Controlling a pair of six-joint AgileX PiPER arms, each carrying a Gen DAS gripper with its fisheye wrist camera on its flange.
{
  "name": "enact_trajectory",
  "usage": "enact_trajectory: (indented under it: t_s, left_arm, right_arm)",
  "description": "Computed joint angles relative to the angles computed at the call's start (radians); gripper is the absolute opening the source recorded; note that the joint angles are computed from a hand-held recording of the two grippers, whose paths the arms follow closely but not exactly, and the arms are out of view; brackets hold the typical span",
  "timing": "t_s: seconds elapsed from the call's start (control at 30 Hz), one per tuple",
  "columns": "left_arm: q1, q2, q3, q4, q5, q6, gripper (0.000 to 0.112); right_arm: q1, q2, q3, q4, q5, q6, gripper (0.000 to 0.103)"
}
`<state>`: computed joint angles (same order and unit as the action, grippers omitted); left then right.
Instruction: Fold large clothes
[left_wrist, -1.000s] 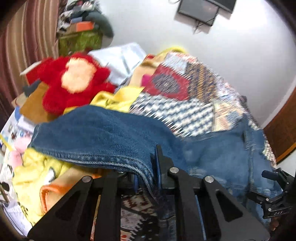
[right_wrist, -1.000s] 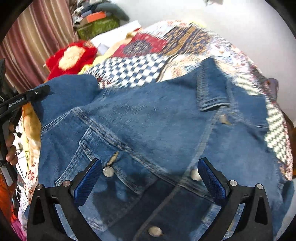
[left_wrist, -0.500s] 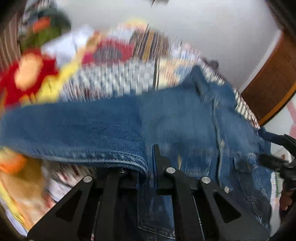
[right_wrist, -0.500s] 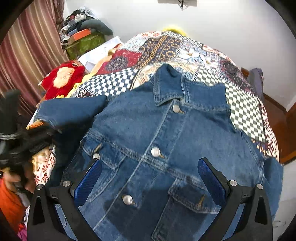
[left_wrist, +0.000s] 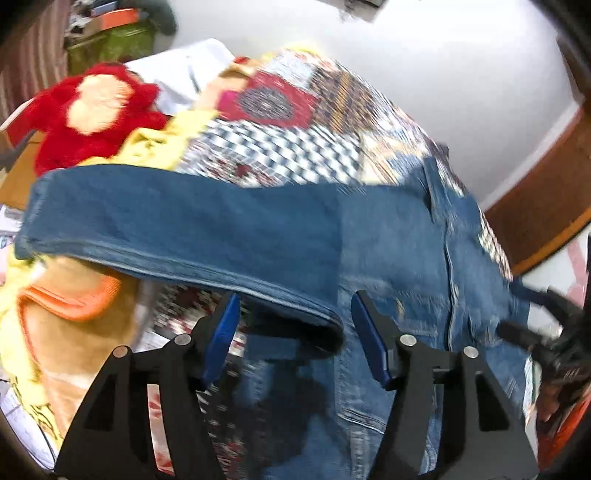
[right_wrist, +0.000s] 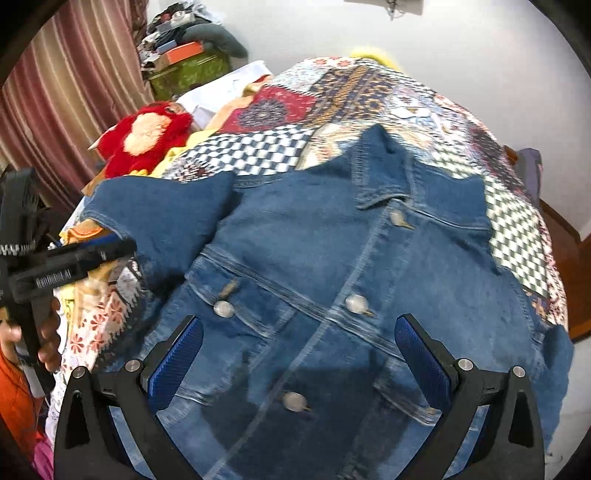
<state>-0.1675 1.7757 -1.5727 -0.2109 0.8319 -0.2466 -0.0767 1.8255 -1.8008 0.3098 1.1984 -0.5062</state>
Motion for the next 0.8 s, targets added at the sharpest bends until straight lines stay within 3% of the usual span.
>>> enact_trajectory:
  t_s: [0.2,0.4,0.47,0.53,0.57,0.8]
  left_arm:
    - [0.167,0.044,0.003,-0.162,0.007,0.056,0.062]
    - [0.238,0.088,0.016,-0.238,-0.045,0.081,0.062]
    - [0.258,0.104,0.012,-0.251,-0.044,0.085,0.056]
    - [0.247,0.116,-0.008,-0.183,-0.048,0.048,0.024]
    - [0.23,0.117,-0.025,-0.112,-0.039,0.007,0.019]
    - [0.106,0.048,-0.09,0.189,-0.047,-0.128,0.012]
  right_arm:
    - [0.124,0.031,-0.016,-0.033,-0.02,0.043,0.103]
    - [0.247,0.097,-0.014,-0.125,-0.051,0.081,0.103]
    - [0.268,0.116,-0.009,-0.137,-0.052,0.086,0.103]
    - [0.277,0.124,-0.004,-0.136,-0.046,0.085,0.103]
    - [0.276,0.124,0.0,-0.13,-0.045,0.082,0.103]
    - [0.215,0.084,-0.011,-0.121,-0.042,0.06,0.103]
